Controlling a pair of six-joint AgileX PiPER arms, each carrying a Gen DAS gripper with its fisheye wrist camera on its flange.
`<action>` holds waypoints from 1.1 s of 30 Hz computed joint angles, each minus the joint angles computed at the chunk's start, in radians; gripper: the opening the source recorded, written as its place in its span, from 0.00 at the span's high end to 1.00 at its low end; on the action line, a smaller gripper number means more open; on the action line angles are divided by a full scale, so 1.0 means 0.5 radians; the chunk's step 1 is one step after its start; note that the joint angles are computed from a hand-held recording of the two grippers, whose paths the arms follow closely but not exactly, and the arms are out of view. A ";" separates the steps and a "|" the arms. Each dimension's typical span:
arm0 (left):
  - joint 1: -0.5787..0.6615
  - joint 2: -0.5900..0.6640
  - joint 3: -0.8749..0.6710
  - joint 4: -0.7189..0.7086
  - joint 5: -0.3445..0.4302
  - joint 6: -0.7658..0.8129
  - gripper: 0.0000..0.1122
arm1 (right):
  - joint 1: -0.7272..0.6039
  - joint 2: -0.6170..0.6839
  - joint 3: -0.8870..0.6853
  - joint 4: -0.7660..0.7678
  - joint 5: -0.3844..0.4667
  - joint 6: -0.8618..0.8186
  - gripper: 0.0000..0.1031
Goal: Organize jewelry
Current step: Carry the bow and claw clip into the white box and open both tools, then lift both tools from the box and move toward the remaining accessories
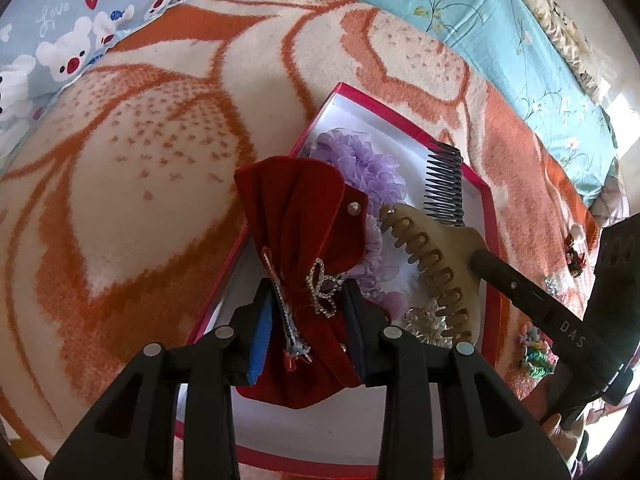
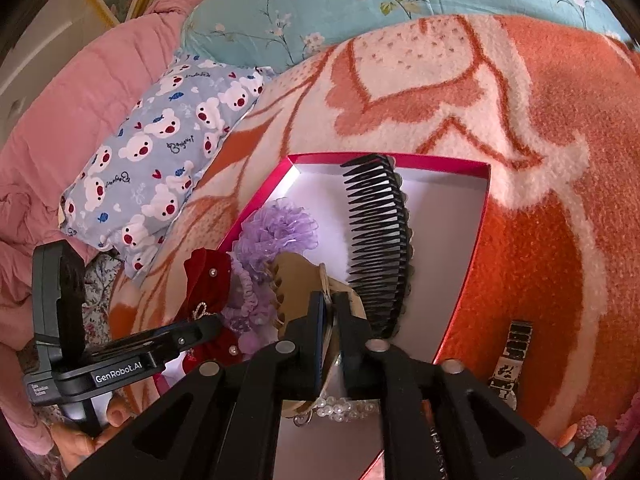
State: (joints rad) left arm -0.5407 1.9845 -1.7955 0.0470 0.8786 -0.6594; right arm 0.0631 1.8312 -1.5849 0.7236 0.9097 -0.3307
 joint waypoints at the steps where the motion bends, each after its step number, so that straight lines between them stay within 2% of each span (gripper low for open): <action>1: -0.002 0.004 -0.010 0.006 0.009 -0.008 0.72 | -0.003 0.004 -0.001 0.015 0.005 -0.001 0.90; 6: -0.010 0.003 -0.027 0.025 0.048 -0.032 0.65 | -0.007 0.008 -0.002 0.020 0.014 0.002 0.85; 8: -0.011 -0.018 -0.007 0.024 0.035 -0.042 0.61 | -0.015 0.009 0.005 0.033 0.027 0.001 0.77; 10: -0.015 -0.049 0.024 0.032 0.023 -0.052 0.60 | -0.022 -0.003 0.024 0.057 0.030 -0.013 0.69; 12: -0.018 -0.071 0.034 0.032 0.025 -0.056 0.60 | -0.023 -0.019 0.035 0.057 0.033 -0.014 0.69; 15: -0.035 -0.117 0.059 0.059 0.024 -0.079 0.55 | -0.044 -0.060 0.050 0.076 0.057 -0.020 0.66; 19: -0.061 -0.165 0.075 0.088 0.023 -0.115 0.54 | -0.114 -0.161 0.087 0.098 0.092 -0.045 0.59; 33: -0.207 -0.223 0.064 0.117 0.036 -0.204 0.54 | -0.471 -0.432 0.283 0.112 0.233 -0.102 0.56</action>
